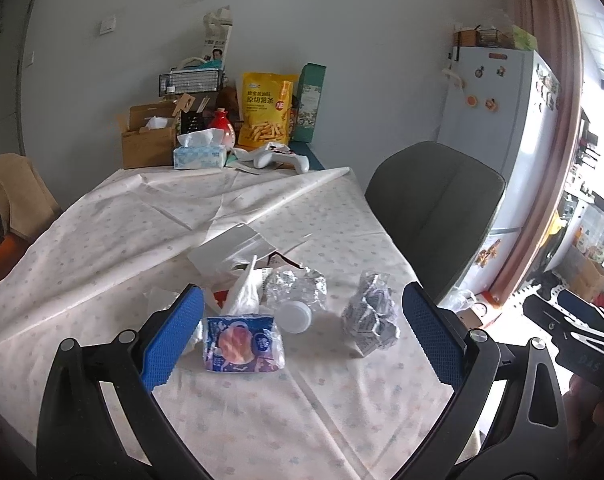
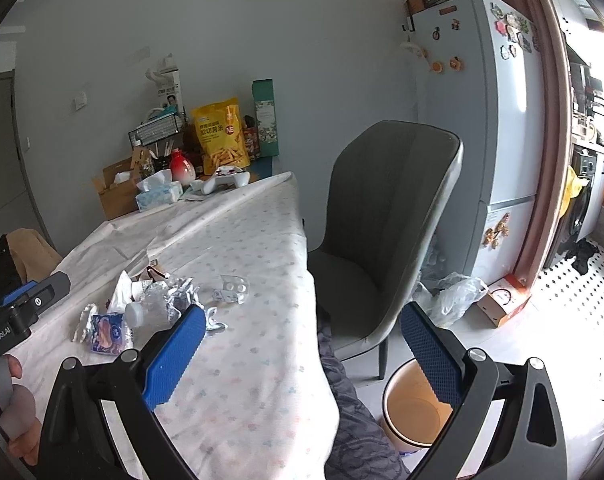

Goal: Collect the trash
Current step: 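Move both tools toward the trash pile on the table, then grasp the crumpled foil with the right tool while the left tool grasps the white tissue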

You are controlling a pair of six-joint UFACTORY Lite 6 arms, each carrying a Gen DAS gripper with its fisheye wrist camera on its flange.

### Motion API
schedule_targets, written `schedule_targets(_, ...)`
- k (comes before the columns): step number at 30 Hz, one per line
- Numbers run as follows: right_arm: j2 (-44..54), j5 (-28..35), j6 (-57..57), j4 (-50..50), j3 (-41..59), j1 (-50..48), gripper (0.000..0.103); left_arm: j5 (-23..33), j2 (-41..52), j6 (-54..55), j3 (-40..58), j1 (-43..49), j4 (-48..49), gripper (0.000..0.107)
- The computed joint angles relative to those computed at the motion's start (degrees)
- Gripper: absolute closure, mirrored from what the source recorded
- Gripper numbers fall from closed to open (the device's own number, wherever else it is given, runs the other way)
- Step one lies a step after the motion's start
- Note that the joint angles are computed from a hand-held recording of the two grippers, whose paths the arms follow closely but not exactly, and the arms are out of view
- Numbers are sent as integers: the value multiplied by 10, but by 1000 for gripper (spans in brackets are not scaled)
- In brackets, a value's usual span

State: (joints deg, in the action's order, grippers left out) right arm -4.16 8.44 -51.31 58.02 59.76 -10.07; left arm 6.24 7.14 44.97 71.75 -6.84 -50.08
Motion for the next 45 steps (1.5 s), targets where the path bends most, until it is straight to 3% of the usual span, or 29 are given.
schedule_targets(10,69,24,-76,76,61,36,9,1,33,-26,18,41,28,9)
schedule_targets(22,202,91,-14,14,164,83,39,13,91,-35,41,111,36,9)
schedule_targets(29,283,113,31,-26,235,110,41,32,163,-111,94,143,100,13)
schedule_targets(38,377,124,157,-143,335,142,43,91,283,-270,216,155,238,37)
schedule_targets(42,395,129,181,-167,354,146,48,127,324,-321,260,158,272,60)
schedule_targets(45,401,129,195,-185,361,148,54,131,324,-313,260,158,269,87)
